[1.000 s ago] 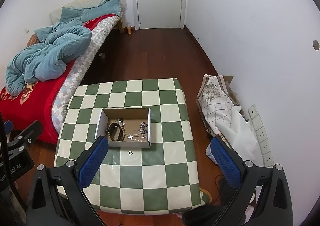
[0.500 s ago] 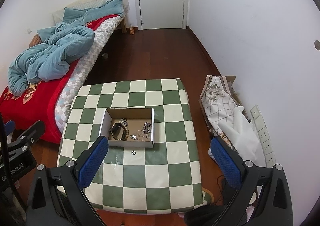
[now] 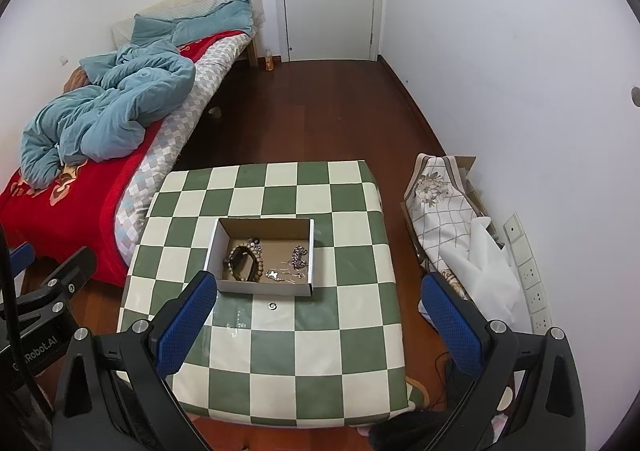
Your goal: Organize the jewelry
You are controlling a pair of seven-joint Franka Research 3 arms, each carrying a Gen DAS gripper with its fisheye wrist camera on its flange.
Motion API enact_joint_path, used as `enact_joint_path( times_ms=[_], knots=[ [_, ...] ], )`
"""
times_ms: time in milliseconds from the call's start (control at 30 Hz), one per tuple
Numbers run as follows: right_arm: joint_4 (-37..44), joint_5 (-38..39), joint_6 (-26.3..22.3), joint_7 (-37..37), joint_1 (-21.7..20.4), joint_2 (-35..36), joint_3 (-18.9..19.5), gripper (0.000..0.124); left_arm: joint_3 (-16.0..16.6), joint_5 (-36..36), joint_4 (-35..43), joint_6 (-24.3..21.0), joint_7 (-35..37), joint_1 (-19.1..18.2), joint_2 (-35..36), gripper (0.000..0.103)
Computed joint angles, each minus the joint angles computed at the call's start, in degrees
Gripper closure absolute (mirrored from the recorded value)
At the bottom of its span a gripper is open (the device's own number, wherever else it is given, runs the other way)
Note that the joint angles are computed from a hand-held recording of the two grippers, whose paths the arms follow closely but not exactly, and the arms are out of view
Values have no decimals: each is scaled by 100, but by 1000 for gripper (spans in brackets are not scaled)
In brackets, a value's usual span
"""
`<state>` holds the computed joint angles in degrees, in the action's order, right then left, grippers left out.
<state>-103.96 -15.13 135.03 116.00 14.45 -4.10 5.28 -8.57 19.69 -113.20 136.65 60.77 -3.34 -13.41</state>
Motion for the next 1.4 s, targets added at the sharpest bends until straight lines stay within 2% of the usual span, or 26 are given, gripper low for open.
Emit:
enact_joint_path(
  times_ms=[1400],
  knots=[
    [145,28,-128,-68,24,6,14,21,19,-26,-100,72,84,21,-123,0]
  ],
)
